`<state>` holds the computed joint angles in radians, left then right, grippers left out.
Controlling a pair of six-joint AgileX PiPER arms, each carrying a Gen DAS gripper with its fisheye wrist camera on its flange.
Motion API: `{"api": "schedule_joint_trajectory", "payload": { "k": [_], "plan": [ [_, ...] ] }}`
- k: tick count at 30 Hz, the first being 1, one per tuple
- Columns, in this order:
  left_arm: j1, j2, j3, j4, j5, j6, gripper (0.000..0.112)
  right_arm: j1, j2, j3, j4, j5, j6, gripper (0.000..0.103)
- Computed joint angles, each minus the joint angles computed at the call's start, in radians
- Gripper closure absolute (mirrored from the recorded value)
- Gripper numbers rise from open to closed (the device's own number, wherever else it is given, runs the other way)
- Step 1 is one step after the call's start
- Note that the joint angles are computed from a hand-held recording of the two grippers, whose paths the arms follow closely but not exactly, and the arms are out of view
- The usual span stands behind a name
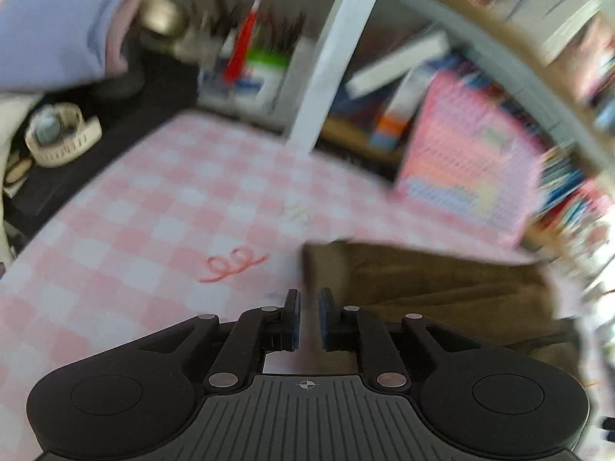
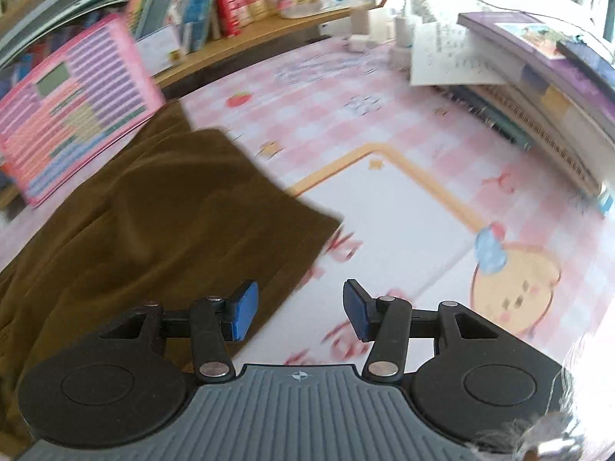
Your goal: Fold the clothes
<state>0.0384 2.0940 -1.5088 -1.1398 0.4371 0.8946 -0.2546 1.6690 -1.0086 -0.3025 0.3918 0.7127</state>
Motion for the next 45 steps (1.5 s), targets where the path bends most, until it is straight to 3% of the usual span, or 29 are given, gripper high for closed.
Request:
{"api": "schedule_joint_trajectory", "payload": {
  "k": [3, 10, 11, 14, 16, 20, 22, 25, 30, 32, 33, 41, 45],
  "plan": [
    [0.014, -0.075, 0.108, -0.061, 0.11, 0.122, 0.099, -0.033, 0.07, -0.06, -0.053, -0.007, 0.016, 0.056],
    [0.008, -0.116, 0.237, 0.021, 0.094, 0.057, 0.1, -0.025, 0.2, -0.18, -0.149, 0.034, 0.057, 0.061],
    [0.013, -0.118, 0.248, 0.021, 0.094, 0.058, 0.1, -0.019, 0.214, -0.192, -0.161, 0.048, 0.058, 0.066],
    [0.019, -0.113, 0.251, 0.019, 0.095, 0.063, 0.1, 0.013, 0.202, -0.171, -0.231, 0.047, 0.043, 0.095],
    [0.012, -0.119, 0.25, 0.04, 0.096, 0.044, 0.1, 0.027, 0.165, -0.136, -0.24, 0.045, 0.006, 0.097],
    [0.006, -0.125, 0.241, 0.069, 0.122, 0.04, 0.1, 0.017, -0.069, 0.066, -0.271, 0.049, 0.024, 0.098],
    [0.002, -0.125, 0.239, 0.068, 0.146, 0.06, 0.1, -0.003, -0.202, 0.176, -0.223, 0.114, -0.02, 0.098],
    [-0.007, -0.113, 0.23, 0.085, 0.186, 0.074, 0.1, -0.02, -0.289, 0.283, -0.212, 0.194, 0.003, 0.098],
    [0.002, -0.104, 0.195, 0.095, 0.226, 0.074, 0.1, 0.002, -0.266, 0.361, -0.362, 0.166, 0.254, 0.091],
    [0.02, -0.124, 0.201, 0.06, 0.224, 0.11, 0.1, 0.041, -0.273, 0.366, -0.436, 0.196, 0.361, 0.075],
    [0.029, -0.129, 0.202, 0.043, 0.225, 0.124, 0.1, 0.053, -0.285, 0.369, -0.481, 0.204, 0.413, 0.073],
    [0.041, -0.1, 0.183, 0.085, 0.327, 0.11, 0.1, 0.151, -0.258, 0.33, -0.54, 0.102, 0.496, 0.074],
    [0.034, -0.136, 0.263, 0.12, 0.298, 0.183, 0.099, 0.22, -0.214, 0.307, -0.501, 0.065, 0.489, 0.074]
  ]
}}
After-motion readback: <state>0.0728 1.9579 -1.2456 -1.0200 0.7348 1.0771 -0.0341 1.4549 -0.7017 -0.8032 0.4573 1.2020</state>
